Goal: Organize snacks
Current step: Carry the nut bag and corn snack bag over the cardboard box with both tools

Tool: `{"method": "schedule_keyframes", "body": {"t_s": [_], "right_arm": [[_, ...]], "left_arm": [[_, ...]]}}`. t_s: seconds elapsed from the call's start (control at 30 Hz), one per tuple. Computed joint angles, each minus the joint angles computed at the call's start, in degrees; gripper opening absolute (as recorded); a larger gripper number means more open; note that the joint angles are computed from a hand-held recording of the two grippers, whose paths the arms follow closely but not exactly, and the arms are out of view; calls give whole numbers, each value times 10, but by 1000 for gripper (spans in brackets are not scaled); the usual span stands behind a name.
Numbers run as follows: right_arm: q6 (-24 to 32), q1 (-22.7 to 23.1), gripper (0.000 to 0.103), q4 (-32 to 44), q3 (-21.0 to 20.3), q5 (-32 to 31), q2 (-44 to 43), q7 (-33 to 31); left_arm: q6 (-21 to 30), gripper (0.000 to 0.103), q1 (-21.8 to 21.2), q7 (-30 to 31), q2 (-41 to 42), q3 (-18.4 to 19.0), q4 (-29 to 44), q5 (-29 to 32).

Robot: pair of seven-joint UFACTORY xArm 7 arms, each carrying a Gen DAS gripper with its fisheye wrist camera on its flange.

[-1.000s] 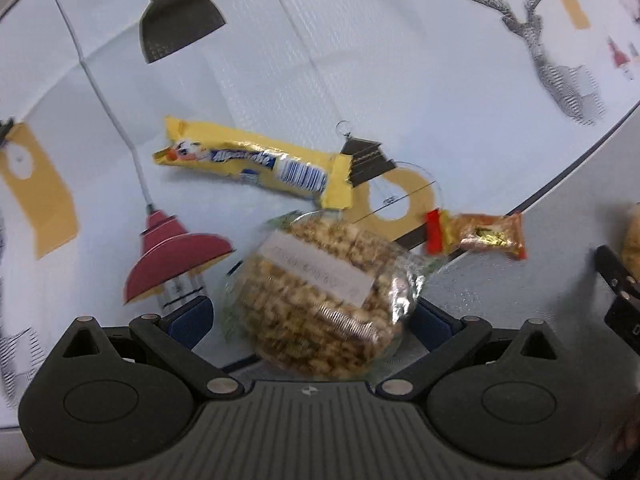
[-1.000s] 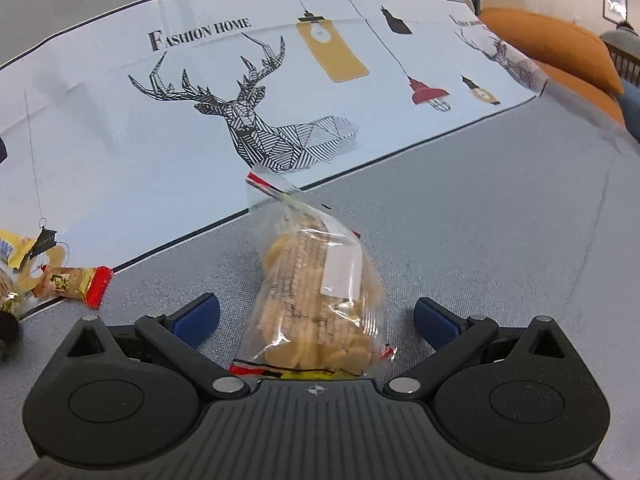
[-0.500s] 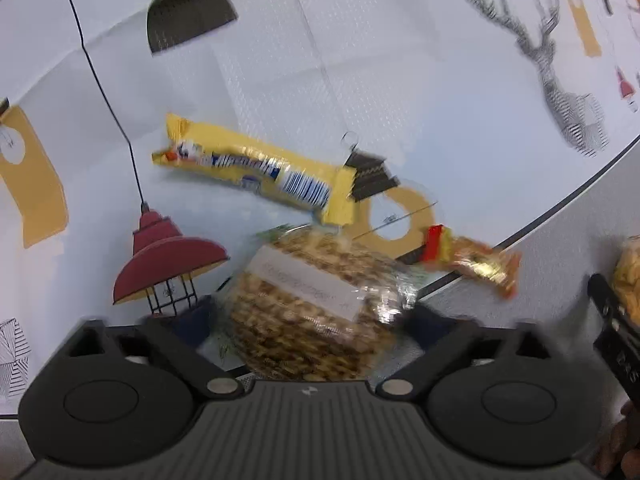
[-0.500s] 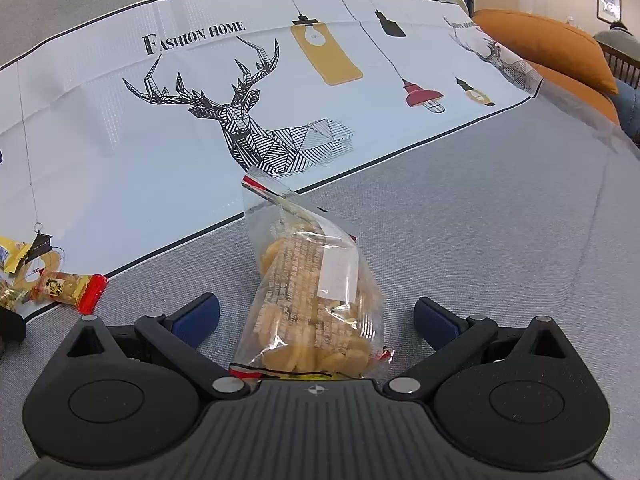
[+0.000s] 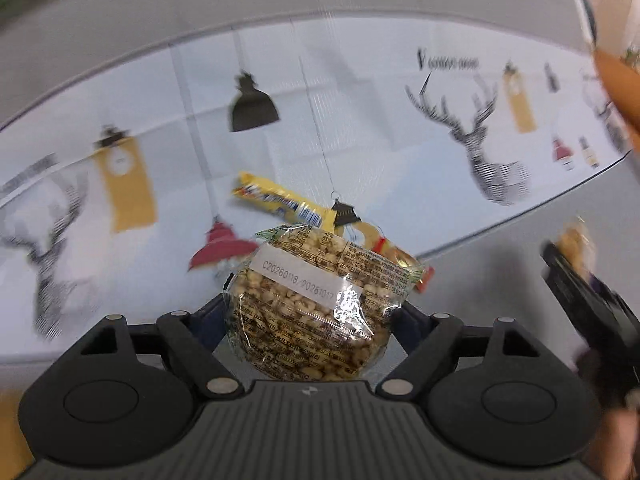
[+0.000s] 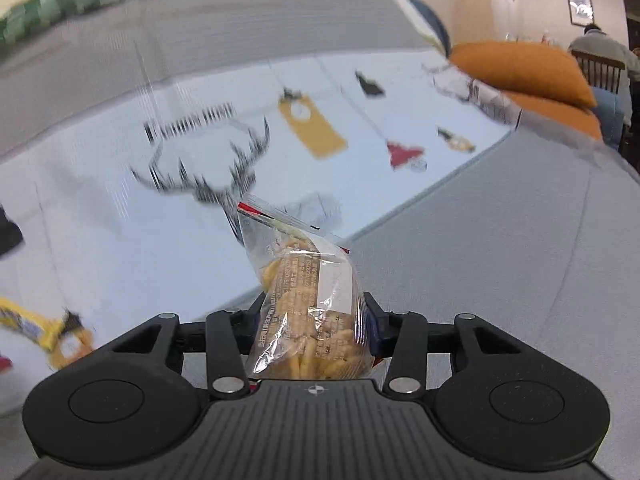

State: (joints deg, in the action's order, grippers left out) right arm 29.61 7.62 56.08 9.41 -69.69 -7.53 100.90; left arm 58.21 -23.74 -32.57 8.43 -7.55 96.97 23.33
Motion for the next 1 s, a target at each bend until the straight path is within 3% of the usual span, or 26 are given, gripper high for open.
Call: {"method": "schedule_keyframes", "body": {"t_s": [0.13,0.3,0.43,0.6,0.73,0.9,1.0], "right_arm": [[-17,-4,47,-28,7,-4,-73,-1],[-15,20,47,-77,13,120,-222,-92],[29,127,47,-138,-5,247,-383,-250],[136,270,47,-138,24,390,-503,-397],[191,335,47,-92,84,487,-514,-438],[223,350,47,-32,157,565,-497,-459],[230,337,47,12,197,585,-476,-485]], "left_arm": [[34,86,5,-46,-176,-25,-134,6],[143,86,29,-60,-352,-62,-212,-24],[243,86,52,-58,-458,-92,-229,-42],[363,86,83,-21,-562,-139,-218,-41],[426,86,98,-3,-640,-162,-210,-65],[485,86,124,6,-721,-182,-195,-103],[503,86,143,10,-759,-186,-186,-124]]}}
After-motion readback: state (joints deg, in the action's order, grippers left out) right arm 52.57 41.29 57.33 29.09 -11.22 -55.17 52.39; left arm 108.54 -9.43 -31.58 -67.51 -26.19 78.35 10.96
